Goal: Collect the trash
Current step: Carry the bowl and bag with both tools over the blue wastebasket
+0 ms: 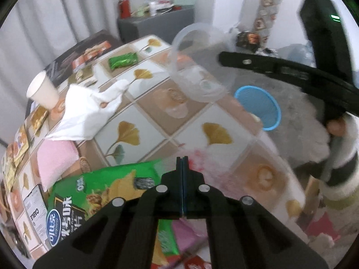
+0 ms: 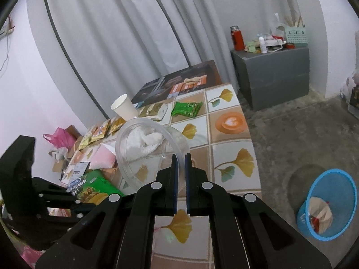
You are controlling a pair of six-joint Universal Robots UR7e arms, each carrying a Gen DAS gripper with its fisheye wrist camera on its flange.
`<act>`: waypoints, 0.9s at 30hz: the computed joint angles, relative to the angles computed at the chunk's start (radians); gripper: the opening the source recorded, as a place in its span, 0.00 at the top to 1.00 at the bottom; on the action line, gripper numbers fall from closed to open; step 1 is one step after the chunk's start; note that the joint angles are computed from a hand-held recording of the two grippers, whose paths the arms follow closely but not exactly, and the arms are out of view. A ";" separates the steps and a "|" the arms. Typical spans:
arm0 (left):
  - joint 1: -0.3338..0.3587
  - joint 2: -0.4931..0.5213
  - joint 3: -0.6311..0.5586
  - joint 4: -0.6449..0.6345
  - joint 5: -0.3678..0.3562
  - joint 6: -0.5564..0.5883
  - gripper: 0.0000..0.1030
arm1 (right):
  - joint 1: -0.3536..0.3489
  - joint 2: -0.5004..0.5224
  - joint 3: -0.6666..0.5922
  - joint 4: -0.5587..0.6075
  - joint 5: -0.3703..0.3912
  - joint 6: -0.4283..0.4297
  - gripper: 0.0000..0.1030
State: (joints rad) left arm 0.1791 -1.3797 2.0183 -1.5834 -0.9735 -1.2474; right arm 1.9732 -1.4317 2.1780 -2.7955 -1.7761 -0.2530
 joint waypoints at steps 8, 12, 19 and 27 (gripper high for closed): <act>-0.080 0.080 0.021 -0.133 -0.058 0.219 0.53 | -0.004 -0.042 0.024 0.026 -0.010 0.009 0.96; -0.082 0.170 0.000 -0.090 -0.104 0.321 0.51 | -0.013 -0.053 0.026 0.037 -0.005 0.020 0.96; -0.049 0.202 -0.004 -0.054 -0.136 0.344 0.52 | -0.022 -0.059 0.030 0.036 0.007 0.021 0.96; -0.021 0.176 0.020 -0.115 -0.162 0.369 0.76 | -0.038 -0.063 0.036 0.034 0.023 0.024 0.96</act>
State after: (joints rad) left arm 0.1578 -1.2034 2.0380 -1.6979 -1.1352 -0.8789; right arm 1.9349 -1.4945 2.2135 -2.7612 -1.7530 -0.2289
